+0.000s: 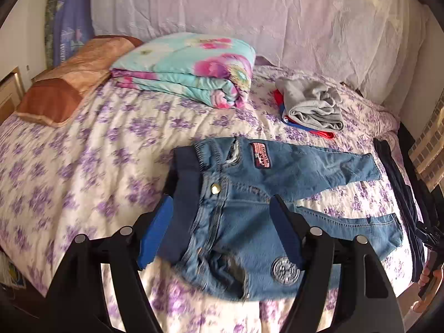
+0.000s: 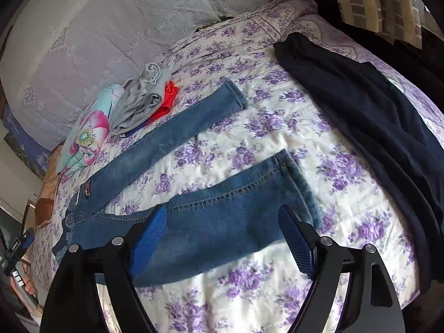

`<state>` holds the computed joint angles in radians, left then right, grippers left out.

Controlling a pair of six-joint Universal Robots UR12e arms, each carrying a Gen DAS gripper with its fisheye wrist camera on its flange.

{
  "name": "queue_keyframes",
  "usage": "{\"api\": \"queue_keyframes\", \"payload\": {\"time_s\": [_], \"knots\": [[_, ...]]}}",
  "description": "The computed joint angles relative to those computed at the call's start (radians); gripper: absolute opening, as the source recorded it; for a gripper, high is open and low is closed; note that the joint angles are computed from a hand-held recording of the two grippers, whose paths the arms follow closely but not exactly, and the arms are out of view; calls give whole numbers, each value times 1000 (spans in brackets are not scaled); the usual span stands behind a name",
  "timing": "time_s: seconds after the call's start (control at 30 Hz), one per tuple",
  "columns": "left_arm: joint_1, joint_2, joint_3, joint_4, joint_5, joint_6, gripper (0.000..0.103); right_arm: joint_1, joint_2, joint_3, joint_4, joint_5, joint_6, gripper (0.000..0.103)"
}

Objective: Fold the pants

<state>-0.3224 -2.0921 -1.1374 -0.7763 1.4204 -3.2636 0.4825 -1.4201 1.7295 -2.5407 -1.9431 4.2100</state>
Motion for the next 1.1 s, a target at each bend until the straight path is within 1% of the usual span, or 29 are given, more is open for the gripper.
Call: {"api": "queue_keyframes", "payload": {"time_s": [0.07, 0.13, 0.2, 0.23, 0.27, 0.3, 0.33, 0.37, 0.43, 0.53, 0.57, 0.6, 0.63, 0.67, 0.7, 0.77, 0.83, 0.93, 0.97, 1.03, 1.07, 1.1], "knots": [[-9, -113, 184, -154, -45, 22, 69, -35, 37, -38, -29, 67, -52, 83], [-25, -225, 365, -303, -29, 48, 62, -77, 81, -82, -26, 152, -59, 83], [-39, -333, 538, -463, 13, 72, 36, -118, 122, -127, 10, 215, -50, 83], [-41, -380, 614, -542, 22, 72, 29, -137, 141, -145, 26, 238, -45, 83], [-39, -414, 665, -598, 15, 65, 17, -153, 159, -161, 40, 253, -34, 83], [-36, -431, 680, -613, 10, 54, 14, -171, 174, -175, 55, 267, -22, 83], [-33, -427, 657, -586, -1, 44, 13, -186, 186, -184, 64, 274, -8, 83], [-29, -410, 613, -532, -11, 44, 12, -199, 197, -193, 70, 276, 5, 83], [-22, -387, 557, -473, -40, 56, 12, -223, 216, -204, 66, 282, 22, 83], [-9, -371, 512, -427, -85, 43, 10, -255, 239, -206, 35, 314, 55, 83], [-5, -370, 510, -426, -94, 35, 9, -264, 246, -202, 15, 332, 62, 80], [-3, -368, 507, -427, -101, 32, 9, -270, 252, -198, -8, 340, 67, 61], [-3, -368, 507, -429, -100, 32, 8, -271, 259, -200, -16, 328, 62, 43], [-4, -368, 508, -430, -91, 34, 8, -270, 264, -206, -9, 309, 51, 12], [-7, -367, 508, -427, -77, 38, 8, -274, 268, -204, -26, 315, 50, 9], [-17, -363, 498, -409, -39, 50, 8, -274, 261, -200, -36, 304, 62, 7], [-26, -358, 485, -385, -5, 65, 8, -268, 242, -207, -11, 269, 34, 7], [-30, -353, 470, -360, 14, 78, 8, -264, 216, -199, 20, 260, 18, 7], [-31, -354, 470, -357, 18, 80, 8, -263, 216, -198, 40, 260, 17, 7], [-36, -357, 474, -353, 37, 89, 8, -271, 238, -215, 111, 285, 17, 9], [-38, -359, 476, -351, 47, 94, 8, -273, 252, -216, 120, 292, 16, 8], [-40, -360, 477, -349, 52, 96, 8, -267, 256, -219, 106, 256, -7, 9]]}}
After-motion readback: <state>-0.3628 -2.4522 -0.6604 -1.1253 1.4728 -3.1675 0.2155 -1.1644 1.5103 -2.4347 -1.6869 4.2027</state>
